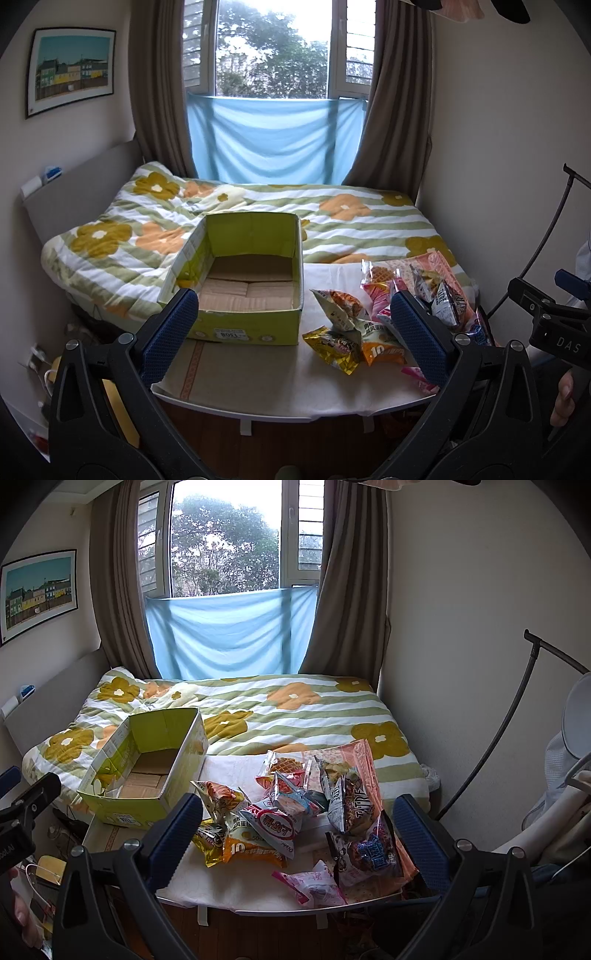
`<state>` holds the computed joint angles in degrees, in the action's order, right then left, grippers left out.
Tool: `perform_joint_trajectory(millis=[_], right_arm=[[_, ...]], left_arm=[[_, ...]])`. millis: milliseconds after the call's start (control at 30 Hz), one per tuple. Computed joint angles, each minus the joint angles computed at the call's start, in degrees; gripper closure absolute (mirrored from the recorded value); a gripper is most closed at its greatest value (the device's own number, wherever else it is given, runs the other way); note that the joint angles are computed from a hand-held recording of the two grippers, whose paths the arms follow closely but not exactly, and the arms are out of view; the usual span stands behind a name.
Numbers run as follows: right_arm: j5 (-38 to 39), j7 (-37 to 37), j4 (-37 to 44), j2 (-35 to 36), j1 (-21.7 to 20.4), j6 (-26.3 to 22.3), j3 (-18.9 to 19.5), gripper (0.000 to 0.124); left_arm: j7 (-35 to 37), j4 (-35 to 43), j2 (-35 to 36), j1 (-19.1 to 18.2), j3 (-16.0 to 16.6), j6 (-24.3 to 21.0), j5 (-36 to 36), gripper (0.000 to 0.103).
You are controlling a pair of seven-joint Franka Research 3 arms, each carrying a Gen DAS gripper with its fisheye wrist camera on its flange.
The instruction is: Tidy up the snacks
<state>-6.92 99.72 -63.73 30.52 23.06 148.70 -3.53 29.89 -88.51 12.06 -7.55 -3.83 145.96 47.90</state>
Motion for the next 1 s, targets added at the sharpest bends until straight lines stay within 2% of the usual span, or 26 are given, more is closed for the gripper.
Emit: perform_joint_trajectory(millis=[467,600,800,1000], right_arm=[[-0.2,0.5,-0.9,-0.5,0.2,0.6,-0.2,0.021],[-0.6,0.8,-1.5,-1.0,0.2,0.5,-0.3,0.021],[2.8,-3.9,0.4,-0.2,-2.7,-3.0,1.7,0.021],[7.1,-8.7,5.2,3.8,-6.2,-7.3,2.4,0.021]], left_arm=[[0.2,0.1,-0.1,-0.1,-0.2,-0.4,0.1,0.000],[2.5,1.3,0.7,0.0,-0.7,-1.0,-2.6,0.000],[5.9,5.4,4.0,-0.8,-1.0,-3.0,-7.3,0.000],[8.8,14.2,11.0,-3.0,-1.0,-6.9,-11.2,0.000]])
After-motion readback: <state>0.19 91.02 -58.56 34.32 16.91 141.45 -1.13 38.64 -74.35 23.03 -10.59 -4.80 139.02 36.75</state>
